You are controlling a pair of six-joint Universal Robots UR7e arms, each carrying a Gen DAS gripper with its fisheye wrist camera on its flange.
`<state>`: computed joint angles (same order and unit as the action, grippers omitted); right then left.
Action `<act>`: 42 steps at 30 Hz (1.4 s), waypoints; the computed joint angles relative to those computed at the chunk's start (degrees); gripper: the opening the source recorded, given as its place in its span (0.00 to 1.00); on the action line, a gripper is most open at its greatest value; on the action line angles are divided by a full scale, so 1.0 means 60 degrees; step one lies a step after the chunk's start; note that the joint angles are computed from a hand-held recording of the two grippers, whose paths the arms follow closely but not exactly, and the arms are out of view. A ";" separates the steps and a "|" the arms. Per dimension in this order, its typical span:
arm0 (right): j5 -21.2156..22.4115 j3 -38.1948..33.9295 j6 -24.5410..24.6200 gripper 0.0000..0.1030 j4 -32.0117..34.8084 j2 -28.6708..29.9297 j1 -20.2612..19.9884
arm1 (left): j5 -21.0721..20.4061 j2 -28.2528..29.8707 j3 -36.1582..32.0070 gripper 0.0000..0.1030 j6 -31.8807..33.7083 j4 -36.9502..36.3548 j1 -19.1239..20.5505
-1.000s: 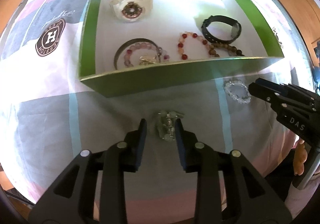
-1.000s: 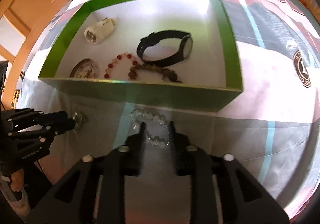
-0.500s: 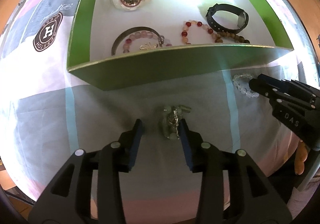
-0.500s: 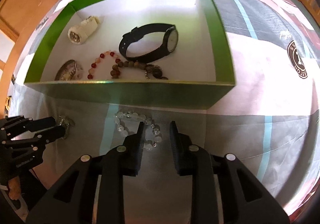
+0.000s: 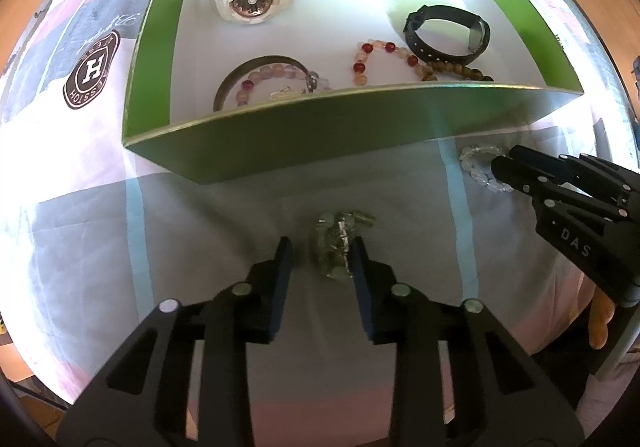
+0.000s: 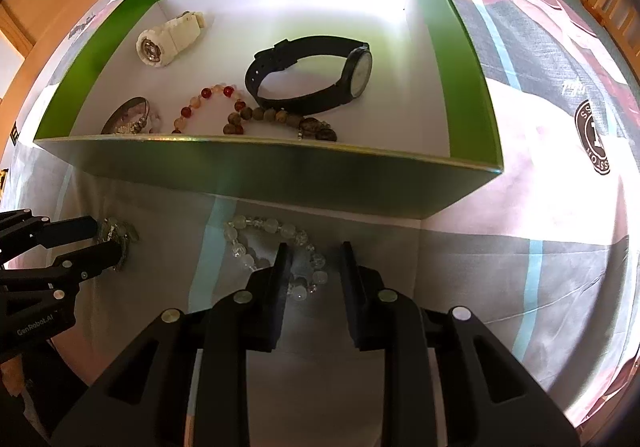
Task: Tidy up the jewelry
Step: 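Grasp the white crystal bead bracelet with the right tool while the left tool holds the charm, then carry the charm and white bracelet into the green box and open both tools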
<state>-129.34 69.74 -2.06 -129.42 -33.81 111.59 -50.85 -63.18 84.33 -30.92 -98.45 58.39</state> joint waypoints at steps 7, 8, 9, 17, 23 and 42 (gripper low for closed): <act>-0.0063 0.0004 -0.0182 0.24 -0.0055 0.0021 -0.0007 | -0.0034 0.0132 -0.0058 0.22 -0.0001 -0.0039 -0.0064; -0.0064 0.0006 -0.0186 0.24 -0.0061 0.0025 -0.0004 | -0.0034 0.0139 -0.0054 0.21 -0.0013 -0.0042 -0.0076; -0.0066 0.0004 -0.0180 0.24 -0.0063 0.0030 -0.0002 | -0.0031 0.0150 -0.0063 0.21 0.0010 -0.0052 -0.0070; 0.0004 0.0063 -0.0153 0.17 -0.0133 0.0041 0.0008 | -0.0044 0.0148 -0.0048 0.17 0.0076 -0.0096 -0.0051; -0.0020 0.0056 -0.0213 0.17 -0.0079 0.0008 -0.0007 | 0.0052 0.0156 -0.0014 0.21 -0.0024 -0.0046 -0.0101; -0.0075 0.0004 -0.0216 0.27 -0.0230 0.0146 0.0082 | 0.0298 0.0327 0.0109 0.22 -0.0302 0.0042 -0.0315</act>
<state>-129.79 69.76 -3.36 -130.80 -32.94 112.08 -49.06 -61.22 84.98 -32.73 -98.20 56.50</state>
